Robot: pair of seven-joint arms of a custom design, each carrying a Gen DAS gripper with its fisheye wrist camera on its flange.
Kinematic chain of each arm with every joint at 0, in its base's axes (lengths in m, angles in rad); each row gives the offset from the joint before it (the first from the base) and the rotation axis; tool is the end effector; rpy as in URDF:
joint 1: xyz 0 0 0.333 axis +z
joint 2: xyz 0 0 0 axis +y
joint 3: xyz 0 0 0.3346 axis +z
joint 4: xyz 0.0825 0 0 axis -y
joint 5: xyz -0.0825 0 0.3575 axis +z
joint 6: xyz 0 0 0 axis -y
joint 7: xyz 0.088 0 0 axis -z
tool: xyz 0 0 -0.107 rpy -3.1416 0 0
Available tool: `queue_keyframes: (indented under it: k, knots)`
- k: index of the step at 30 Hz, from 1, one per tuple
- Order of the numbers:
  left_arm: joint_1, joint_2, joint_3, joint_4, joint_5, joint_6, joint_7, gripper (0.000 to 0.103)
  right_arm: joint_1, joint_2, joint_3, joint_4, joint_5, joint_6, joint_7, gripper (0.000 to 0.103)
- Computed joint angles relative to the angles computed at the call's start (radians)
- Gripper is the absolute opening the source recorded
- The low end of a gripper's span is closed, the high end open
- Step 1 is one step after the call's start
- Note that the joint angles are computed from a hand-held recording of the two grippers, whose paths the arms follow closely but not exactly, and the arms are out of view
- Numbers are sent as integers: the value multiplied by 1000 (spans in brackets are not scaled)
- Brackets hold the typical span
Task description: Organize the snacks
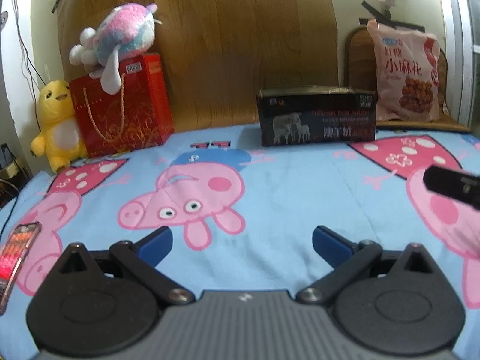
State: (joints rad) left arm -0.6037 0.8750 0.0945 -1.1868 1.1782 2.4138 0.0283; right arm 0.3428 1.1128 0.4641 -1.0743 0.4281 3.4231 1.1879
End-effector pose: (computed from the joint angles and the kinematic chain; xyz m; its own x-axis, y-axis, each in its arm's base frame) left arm 0.6750 -0.4007 0.3233 0.2491 -0.9592 -0.1337 -0.5454 -0.0248 -0.8378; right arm 0.7033 0.3851 0.3239 0.3842 -0.8357 -0.3924 -0.4759 0.1850 -0.8598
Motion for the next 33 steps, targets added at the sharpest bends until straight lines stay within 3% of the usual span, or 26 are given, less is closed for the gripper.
queue_keyframes:
  k: [21,33]
  knots:
    - [0,1,-17,39,-70,-92,49,103,1,4,-1,8,6,-8,-9,89]
    - [8,30,-25,74,-114,-101,117,103,-2,4,4,7,4,-9,-12,89]
